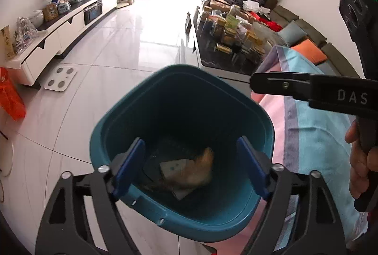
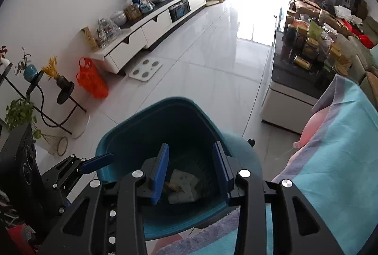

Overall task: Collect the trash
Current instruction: 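Open the left tool to drop the gold wrapper into the bin, then return both tools to the table, right tool still holding the paper cup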

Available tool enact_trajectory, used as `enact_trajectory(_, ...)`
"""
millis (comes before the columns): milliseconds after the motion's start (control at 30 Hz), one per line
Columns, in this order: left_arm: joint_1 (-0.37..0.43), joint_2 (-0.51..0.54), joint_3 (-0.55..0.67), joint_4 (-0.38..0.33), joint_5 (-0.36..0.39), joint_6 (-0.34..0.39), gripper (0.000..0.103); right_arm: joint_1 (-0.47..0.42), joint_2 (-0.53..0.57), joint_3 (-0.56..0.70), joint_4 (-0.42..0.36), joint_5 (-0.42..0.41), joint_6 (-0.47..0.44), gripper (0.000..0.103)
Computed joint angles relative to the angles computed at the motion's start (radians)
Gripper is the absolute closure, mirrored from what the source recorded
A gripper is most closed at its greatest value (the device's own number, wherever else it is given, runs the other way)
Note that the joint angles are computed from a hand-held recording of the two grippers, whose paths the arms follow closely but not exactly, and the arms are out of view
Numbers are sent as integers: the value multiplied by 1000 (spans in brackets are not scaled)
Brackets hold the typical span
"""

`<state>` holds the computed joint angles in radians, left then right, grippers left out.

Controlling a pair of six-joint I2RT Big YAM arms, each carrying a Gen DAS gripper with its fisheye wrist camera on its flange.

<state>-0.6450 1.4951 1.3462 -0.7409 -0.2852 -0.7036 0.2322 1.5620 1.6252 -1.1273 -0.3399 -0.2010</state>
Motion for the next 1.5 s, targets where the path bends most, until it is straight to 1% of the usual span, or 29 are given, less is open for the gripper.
enact_trajectory(67,-2,-10,-3,0,-9,-10,16,-7,-14,-4,13,-2,7,63)
enact_trajectory(100,-2,-17,-7,2,-12,-11,12,-10,-20,-4,16,-6,6,60)
enact_trajectory(167,-9,-29,-5,-4,-39,-17,9,-19,-36,-12,30,-10,11,56)
enact_trajectory(267,-21,-52,-12,-4,-62,-26,6,-35,-61,-26,50,-23,14,54)
enact_trajectory(333,-34,-67,-9,-7,-86,-35,5,-47,-81,-40,63,-36,16,53)
enact_trajectory(367,-42,-79,-9,-5,-100,-39,5,-54,-93,-50,72,-39,15,50)
enact_trajectory(400,-48,-86,-7,-7,-115,-47,5,-60,-107,-62,84,-36,15,45)
enact_trajectory(467,-60,-105,-6,-7,-133,-63,5,-78,-150,-97,120,-41,10,41)
enact_trajectory(533,-80,-131,-6,6,-163,-78,5,-94,-193,-129,152,-37,7,40)
enact_trajectory(567,-90,-142,-7,13,-180,-79,5,-107,-223,-153,174,-47,7,33)
enact_trajectory(600,-106,-152,-4,18,-209,-77,5,-116,-244,-170,191,-48,9,25)
enact_trajectory(667,-133,-168,0,23,-257,-75,5,-145,-317,-233,251,-45,1,18)
enact_trajectory(733,-168,-175,14,49,-308,-57,5,-177,-373,-278,291,-51,-1,13)
enact_trajectory(767,-187,-174,26,57,-334,-46,5,-198,-404,-304,311,-58,0,8)
enact_trajectory(867,-241,-152,74,66,-418,-19,5,-263,-471,-355,342,-79,5,7)
enact_trajectory(933,-282,-136,98,109,-473,31,5,-307,-512,-389,364,-89,15,7)
enact_trajectory(1000,-316,-117,122,151,-501,85,5,-361,-559,-428,382,-110,27,7)
enact_trajectory(1067,-358,-90,145,216,-536,173,5,-401,-607,-469,406,-103,29,7)
enact_trajectory(1133,-383,-63,172,253,-540,241,5,-452,-655,-509,434,-117,22,7)
enact_trajectory(1167,-396,-51,180,274,-537,271,5,-479,-685,-533,450,-108,18,7)
enact_trajectory(1233,-424,-22,202,309,-534,315,5,-540,-728,-573,469,-124,2,7)
enact_trajectory(1300,-439,3,221,317,-502,324,5,-608,-776,-616,496,-127,-13,7)
enact_trajectory(1367,-455,36,250,304,-468,316,5,-674,-818,-654,510,-144,-25,7)
enact_trajectory(1400,-465,55,269,294,-445,325,5,-718,-836,-672,513,-157,-33,7)
enact_trajectory(1467,-480,81,289,287,-431,335,5,-792,-883,-709,511,-165,-43,7)
enact_trajectory(1500,-489,99,307,279,-401,341,5,-850,-896,-722,507,-186,-50,7)
